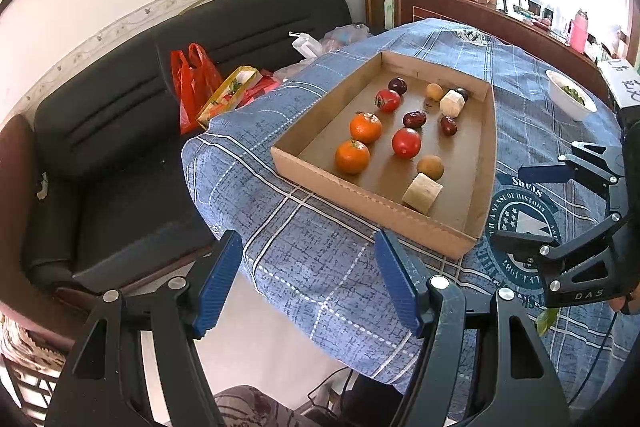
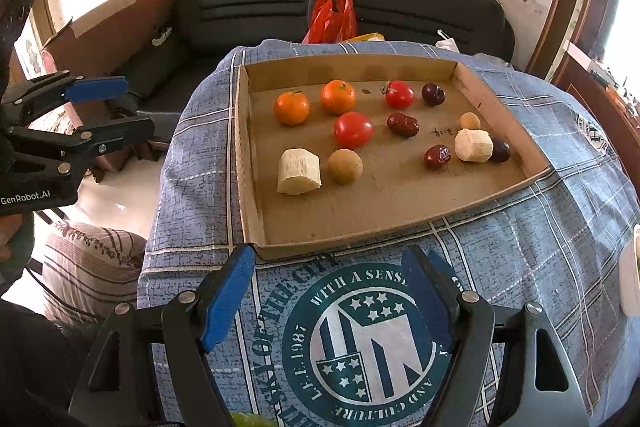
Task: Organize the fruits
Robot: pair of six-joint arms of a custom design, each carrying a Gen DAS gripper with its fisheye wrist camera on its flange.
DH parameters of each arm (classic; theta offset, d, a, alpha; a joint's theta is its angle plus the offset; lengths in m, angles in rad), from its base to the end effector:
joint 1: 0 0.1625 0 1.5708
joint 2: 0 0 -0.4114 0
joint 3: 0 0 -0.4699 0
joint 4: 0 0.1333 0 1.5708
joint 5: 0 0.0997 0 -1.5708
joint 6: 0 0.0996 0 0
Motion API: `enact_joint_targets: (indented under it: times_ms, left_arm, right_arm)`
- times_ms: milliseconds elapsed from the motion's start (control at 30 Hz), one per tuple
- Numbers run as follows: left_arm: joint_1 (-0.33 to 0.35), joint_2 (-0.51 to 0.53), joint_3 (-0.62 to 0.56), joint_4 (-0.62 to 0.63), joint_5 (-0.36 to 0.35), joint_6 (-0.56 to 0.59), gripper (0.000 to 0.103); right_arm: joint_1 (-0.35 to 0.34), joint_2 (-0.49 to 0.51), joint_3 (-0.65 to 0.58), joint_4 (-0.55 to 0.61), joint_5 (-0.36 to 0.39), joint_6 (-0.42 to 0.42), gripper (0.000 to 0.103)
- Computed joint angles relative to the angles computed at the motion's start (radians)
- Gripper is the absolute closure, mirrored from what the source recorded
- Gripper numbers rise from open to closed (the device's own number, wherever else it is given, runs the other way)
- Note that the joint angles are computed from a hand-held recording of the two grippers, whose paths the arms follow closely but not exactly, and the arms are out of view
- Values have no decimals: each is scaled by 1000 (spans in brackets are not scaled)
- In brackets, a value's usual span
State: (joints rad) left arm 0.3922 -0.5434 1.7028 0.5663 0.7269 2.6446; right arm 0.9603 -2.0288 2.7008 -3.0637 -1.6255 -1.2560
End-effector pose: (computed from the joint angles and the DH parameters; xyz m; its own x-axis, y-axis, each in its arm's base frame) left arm -0.3192 -0.3568 -0.1055 -0.5649 0.3985 -0.7225 0.7322 0.6458 -0.2164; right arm -0.0824 -0.3409 0.2441 -0.6177 -0.3436 0.7073 -0.6351 0.7484 -0.1911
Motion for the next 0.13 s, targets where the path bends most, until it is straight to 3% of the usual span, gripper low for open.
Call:
enact_joint_targets:
  times_ms: [133]
  left_arm:
    - [8, 3, -8, 10, 11, -7, 34]
  right_arm:
    - [2, 2, -1, -1, -3, 2, 26]
